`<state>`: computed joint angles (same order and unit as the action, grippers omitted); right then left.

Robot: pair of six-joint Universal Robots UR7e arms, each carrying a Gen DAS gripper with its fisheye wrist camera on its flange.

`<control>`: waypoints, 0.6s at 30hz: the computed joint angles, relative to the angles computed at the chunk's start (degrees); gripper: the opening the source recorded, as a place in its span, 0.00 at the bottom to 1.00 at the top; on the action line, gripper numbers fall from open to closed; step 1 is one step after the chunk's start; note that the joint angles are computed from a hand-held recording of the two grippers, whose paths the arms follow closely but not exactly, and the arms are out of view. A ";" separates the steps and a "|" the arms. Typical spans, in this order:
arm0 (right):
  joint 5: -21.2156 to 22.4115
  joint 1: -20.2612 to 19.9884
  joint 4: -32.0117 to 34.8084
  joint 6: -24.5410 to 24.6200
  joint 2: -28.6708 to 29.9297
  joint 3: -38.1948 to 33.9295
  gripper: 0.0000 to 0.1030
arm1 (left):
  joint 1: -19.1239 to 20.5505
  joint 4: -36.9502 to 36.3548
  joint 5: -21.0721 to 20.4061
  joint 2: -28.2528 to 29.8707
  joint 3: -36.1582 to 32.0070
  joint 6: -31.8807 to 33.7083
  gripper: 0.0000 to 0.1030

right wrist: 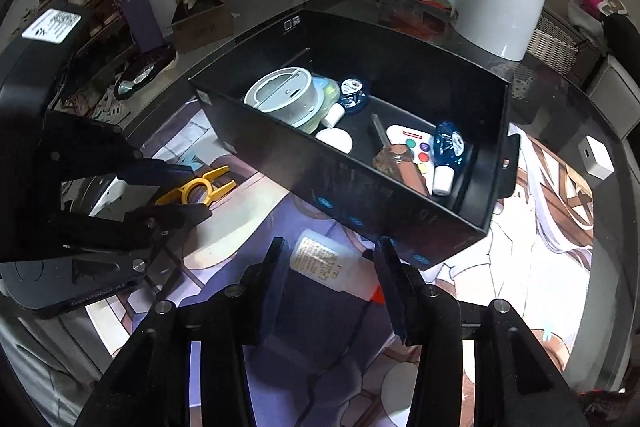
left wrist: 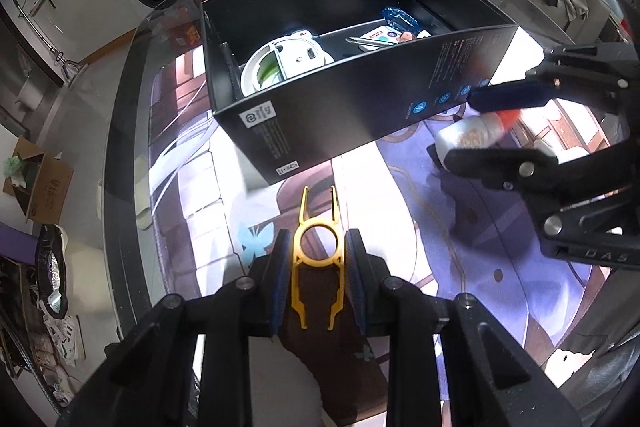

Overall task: Organize rigid objects
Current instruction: 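Grasp the white tube with the red cap with the right gripper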

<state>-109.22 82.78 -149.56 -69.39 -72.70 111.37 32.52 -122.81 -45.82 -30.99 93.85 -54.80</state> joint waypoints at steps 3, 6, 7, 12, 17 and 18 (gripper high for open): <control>-1.36 0.15 3.02 1.82 0.59 -1.08 0.45 | -0.01 -0.06 0.05 -0.03 0.08 -0.06 0.25; -3.07 0.10 4.63 2.02 0.56 -1.43 0.51 | -0.01 -0.56 0.19 -0.18 0.51 -0.14 0.25; -3.52 0.00 5.03 2.02 0.47 -1.46 0.51 | 0.02 -0.79 0.16 -0.20 0.58 -0.05 0.25; -4.15 -0.69 4.09 1.84 -0.15 -0.12 0.49 | 0.24 -0.30 0.64 -0.42 0.68 -1.23 0.26; -4.91 -0.53 1.68 -0.18 -0.23 0.74 0.21 | 0.13 0.98 1.55 -0.06 0.25 -1.92 0.31; -4.74 -0.67 2.22 0.40 -0.36 0.57 0.20 | 0.15 1.25 1.77 -0.04 0.18 -2.18 0.33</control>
<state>-113.97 82.11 -147.34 -68.99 -73.05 111.94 32.67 -121.56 -44.05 -31.03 94.03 -56.98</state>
